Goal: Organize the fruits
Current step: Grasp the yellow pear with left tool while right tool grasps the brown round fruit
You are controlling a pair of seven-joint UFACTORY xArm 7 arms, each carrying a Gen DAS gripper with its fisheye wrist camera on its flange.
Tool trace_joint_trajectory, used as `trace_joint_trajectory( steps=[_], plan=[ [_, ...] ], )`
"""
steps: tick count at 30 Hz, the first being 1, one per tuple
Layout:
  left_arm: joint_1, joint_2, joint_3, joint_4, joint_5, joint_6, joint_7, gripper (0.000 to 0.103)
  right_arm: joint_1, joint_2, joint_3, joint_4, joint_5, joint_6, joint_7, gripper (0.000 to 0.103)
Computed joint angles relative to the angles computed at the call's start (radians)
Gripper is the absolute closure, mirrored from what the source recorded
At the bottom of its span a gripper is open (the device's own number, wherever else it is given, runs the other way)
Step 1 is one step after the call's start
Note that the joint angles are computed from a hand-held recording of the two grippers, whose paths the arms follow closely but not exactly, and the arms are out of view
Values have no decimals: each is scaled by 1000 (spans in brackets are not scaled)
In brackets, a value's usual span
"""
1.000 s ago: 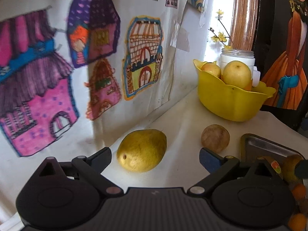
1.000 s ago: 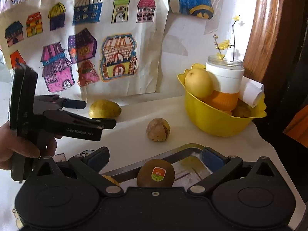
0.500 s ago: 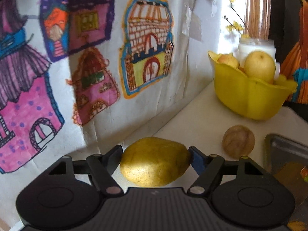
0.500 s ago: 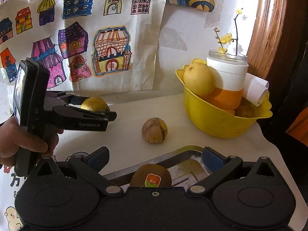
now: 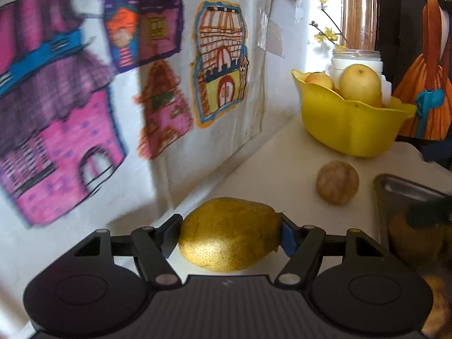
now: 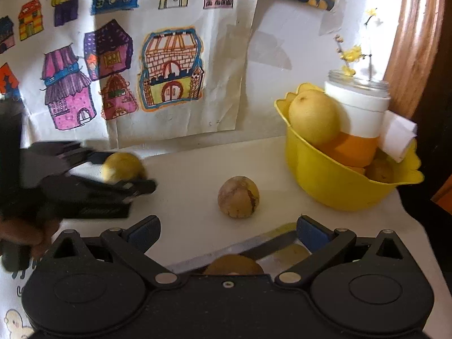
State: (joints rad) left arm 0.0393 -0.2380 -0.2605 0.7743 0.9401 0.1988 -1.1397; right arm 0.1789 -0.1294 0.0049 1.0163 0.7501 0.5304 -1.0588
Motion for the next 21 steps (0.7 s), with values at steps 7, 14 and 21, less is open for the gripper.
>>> trace_joint_trajectory(
  steps=[7,14,21],
  plan=[
    [-47,-154,36,-141,-208,6,166,30,-17,152,48,132,-86,19,90,9],
    [-28,-229,25,-207,-338,-1,275,30,-58,282,91,266,-151,81,208,20],
    [39,-230,-43,-205,-411,-13,328,30,-77,328,119,305,-208,96,262,34]
  ],
)
